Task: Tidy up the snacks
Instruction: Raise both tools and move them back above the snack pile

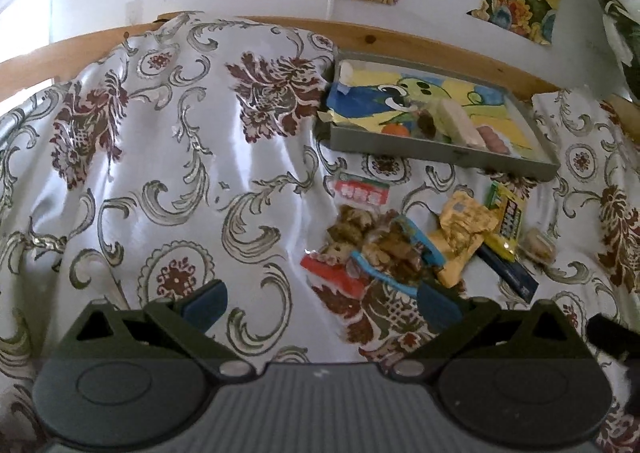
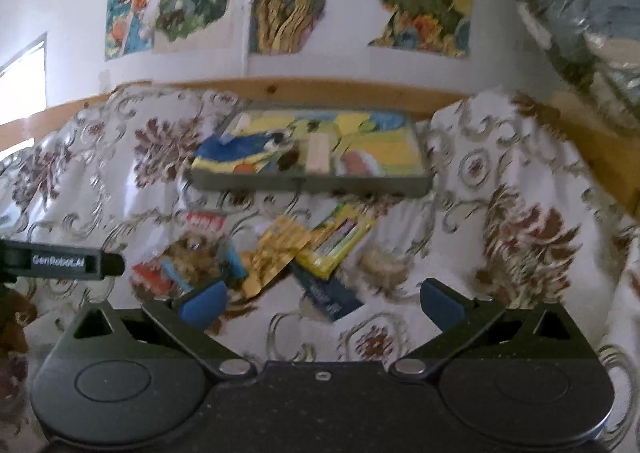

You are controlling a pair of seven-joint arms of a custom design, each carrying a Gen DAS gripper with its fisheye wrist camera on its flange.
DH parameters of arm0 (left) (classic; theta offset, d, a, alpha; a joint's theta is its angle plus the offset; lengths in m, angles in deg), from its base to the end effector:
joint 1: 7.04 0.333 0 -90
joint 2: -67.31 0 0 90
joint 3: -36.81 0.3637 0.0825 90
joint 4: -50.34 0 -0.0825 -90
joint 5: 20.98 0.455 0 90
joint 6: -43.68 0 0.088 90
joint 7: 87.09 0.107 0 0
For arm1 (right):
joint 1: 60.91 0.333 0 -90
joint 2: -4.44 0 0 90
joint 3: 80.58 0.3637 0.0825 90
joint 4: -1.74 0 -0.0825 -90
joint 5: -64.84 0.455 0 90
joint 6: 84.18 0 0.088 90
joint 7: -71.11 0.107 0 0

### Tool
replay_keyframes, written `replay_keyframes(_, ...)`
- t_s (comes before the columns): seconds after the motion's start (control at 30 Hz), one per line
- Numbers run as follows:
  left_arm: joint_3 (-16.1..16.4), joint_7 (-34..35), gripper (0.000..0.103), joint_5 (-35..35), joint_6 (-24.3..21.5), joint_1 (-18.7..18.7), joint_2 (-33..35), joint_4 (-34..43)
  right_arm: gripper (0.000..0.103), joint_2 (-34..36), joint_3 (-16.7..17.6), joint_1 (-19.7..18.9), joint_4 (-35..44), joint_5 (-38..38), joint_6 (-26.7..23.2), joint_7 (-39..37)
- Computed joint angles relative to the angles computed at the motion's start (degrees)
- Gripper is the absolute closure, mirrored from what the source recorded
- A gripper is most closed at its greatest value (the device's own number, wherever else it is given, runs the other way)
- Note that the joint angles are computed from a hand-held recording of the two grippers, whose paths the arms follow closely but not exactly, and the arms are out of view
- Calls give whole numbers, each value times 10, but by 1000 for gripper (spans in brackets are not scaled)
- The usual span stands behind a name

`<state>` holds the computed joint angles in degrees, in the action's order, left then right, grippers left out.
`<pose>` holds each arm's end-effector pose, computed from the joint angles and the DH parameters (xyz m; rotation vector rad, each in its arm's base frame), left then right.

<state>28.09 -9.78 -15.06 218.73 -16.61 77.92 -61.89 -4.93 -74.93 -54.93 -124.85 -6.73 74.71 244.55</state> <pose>0.6765 -0.2252 0.5031 -1.5818 1.8957 -1.0357 0.5671 0.1612 0.5215 -1.4608 1.7951 -1.0183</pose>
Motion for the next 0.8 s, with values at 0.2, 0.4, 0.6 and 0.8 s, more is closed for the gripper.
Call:
replay_keyframes(0.2, -17, 31, 1, -30, -1, 14, 0, -3, 1, 11, 0, 9, 6, 21, 5, -51)
replay_keyframes(0.4, -15, 34, 0, -35, -6, 12, 0, -1, 1, 18, -3, 12, 10, 38, 3, -69)
replay_keyframes(0.6, 25, -21, 0, 25, -22, -19, 3, 6, 1, 25, -5, 16, 14, 67, -8, -90)
replay_keyframes(0.8, 15, -30, 0, 30, -26, -6, 7, 14, 1, 28, -7, 17, 16, 64, -11, -88)
